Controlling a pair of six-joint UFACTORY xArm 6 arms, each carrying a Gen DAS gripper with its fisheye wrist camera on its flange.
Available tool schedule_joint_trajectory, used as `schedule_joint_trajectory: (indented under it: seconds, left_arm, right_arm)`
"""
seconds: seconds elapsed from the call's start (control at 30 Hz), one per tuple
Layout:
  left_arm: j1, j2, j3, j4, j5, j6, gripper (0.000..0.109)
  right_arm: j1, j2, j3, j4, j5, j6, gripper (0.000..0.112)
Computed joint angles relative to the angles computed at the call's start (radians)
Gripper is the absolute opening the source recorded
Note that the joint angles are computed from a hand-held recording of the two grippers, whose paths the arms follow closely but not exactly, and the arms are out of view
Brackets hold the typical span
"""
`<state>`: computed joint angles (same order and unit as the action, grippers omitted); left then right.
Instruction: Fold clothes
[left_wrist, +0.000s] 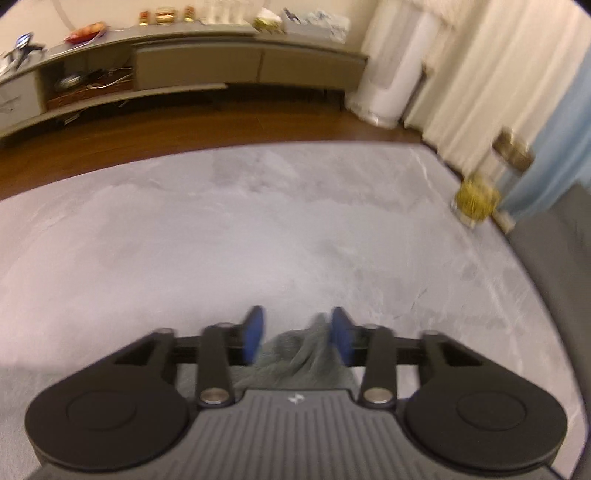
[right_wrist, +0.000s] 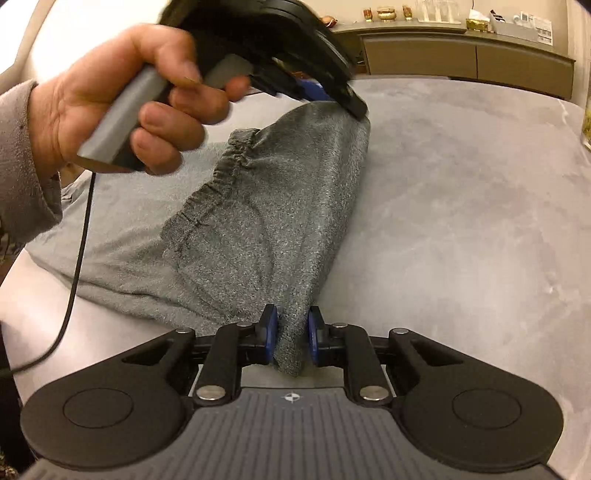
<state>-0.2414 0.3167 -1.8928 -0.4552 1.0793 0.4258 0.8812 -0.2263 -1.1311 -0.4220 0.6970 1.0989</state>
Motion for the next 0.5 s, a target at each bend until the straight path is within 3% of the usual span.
schedule_joint_trajectory:
  seconds: [0.2, 0.27, 0.3, 0.33, 0.37, 0.43, 0.5]
  left_arm:
    - [0.105, -0.269, 0.358, -0.122, -0.083, 0.218, 0.053]
    - [0.122, -0.358, 0.496, -0.125, -0.112, 0.258, 0.052]
    - [0.119, -0.394, 0.558, -0.109, -0.141, 0.272, 0.048]
    - [0.115, -0.429, 0.618, -0.091, -0.169, 0.283, 0.034]
    - [0.111, -0.449, 0.665, -0.068, -0.194, 0.283, 0.030]
    - [0.109, -0.491, 0.743, -0.101, -0.258, 0.326, 0.029]
    - [0.125, -0.491, 0.729, -0.126, -0.220, 0.316, 0.026]
  right_arm:
    - [-0.020, -0.013, -0.012, -0.139, -0.011, 0.145, 0.040]
    - [-0.020, -0.007, -0.016, -0.157, -0.019, 0.162, 0.040]
    - [-0.019, 0.004, -0.024, -0.133, -0.013, 0.134, 0.040]
    - [-0.018, 0.016, -0.032, -0.108, -0.006, 0.106, 0.040]
    - [-0.016, 0.029, -0.043, -0.078, 0.010, 0.068, 0.040]
    - [-0.001, 0.053, -0.069, -0.090, 0.053, 0.032, 0.039]
    - [0.001, 0.069, -0.091, -0.086, 0.076, 0.030, 0.039]
